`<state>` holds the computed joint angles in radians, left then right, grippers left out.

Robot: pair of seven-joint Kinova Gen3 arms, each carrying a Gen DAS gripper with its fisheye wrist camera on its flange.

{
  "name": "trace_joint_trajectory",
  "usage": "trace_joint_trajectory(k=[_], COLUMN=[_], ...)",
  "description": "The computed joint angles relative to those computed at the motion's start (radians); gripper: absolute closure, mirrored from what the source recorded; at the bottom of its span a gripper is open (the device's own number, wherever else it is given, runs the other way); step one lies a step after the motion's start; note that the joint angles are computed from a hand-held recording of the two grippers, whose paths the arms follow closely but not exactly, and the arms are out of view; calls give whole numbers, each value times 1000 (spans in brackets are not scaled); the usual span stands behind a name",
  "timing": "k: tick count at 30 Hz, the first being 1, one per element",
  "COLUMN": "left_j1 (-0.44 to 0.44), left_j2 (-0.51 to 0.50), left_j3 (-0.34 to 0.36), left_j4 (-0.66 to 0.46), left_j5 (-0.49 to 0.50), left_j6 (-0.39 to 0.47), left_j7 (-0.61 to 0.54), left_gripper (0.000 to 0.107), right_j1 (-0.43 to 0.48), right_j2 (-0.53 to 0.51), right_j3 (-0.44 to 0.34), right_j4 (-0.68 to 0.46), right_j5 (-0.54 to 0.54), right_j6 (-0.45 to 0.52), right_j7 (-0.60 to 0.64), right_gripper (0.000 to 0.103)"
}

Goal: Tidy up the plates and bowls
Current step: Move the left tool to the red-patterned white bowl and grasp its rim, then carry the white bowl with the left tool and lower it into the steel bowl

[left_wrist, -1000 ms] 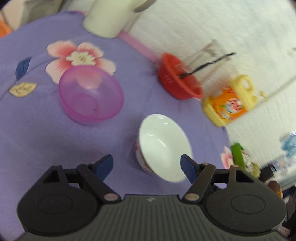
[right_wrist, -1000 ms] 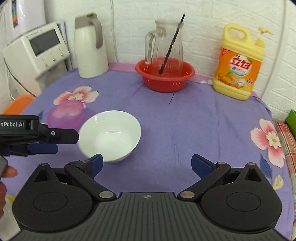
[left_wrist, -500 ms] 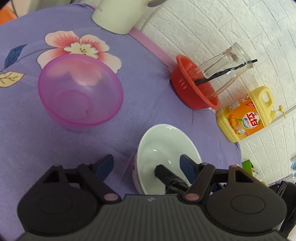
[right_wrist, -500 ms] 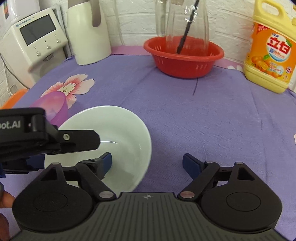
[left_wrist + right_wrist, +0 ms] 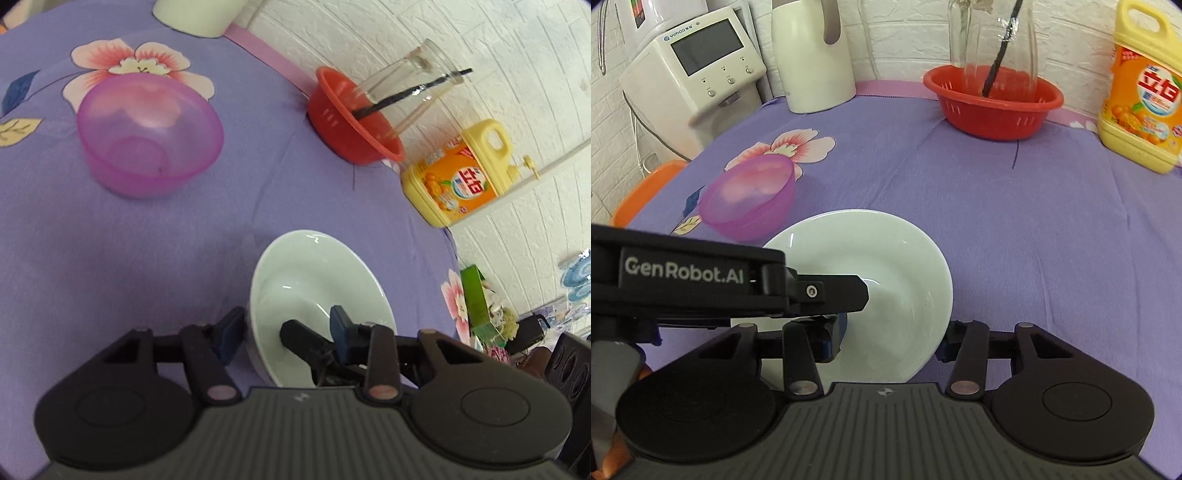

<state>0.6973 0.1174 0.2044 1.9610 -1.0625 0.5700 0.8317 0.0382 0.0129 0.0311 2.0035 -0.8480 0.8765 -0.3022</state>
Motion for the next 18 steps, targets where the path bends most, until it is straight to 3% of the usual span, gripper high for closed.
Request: trace_joint_trajectory(k=[8, 14, 18], left_j1=[131, 285, 371], left_j2=[-41, 17, 61], left_j3=[123, 200, 191], left_j4=[-15, -80, -97], left_j5=[-79, -119, -137], left_j6=[173, 332, 330], left_j7=[122, 186, 229], left_gripper=[71, 71, 71], right_j1=[41, 49, 48], right_j2=[-211, -421, -528], right_j3=[126, 273, 365], right_j4=[93, 175, 220], right_j5=[42, 150, 249], right_j6=[113, 193, 208], right_j7=[45, 82, 102], right_gripper=[16, 6, 5])
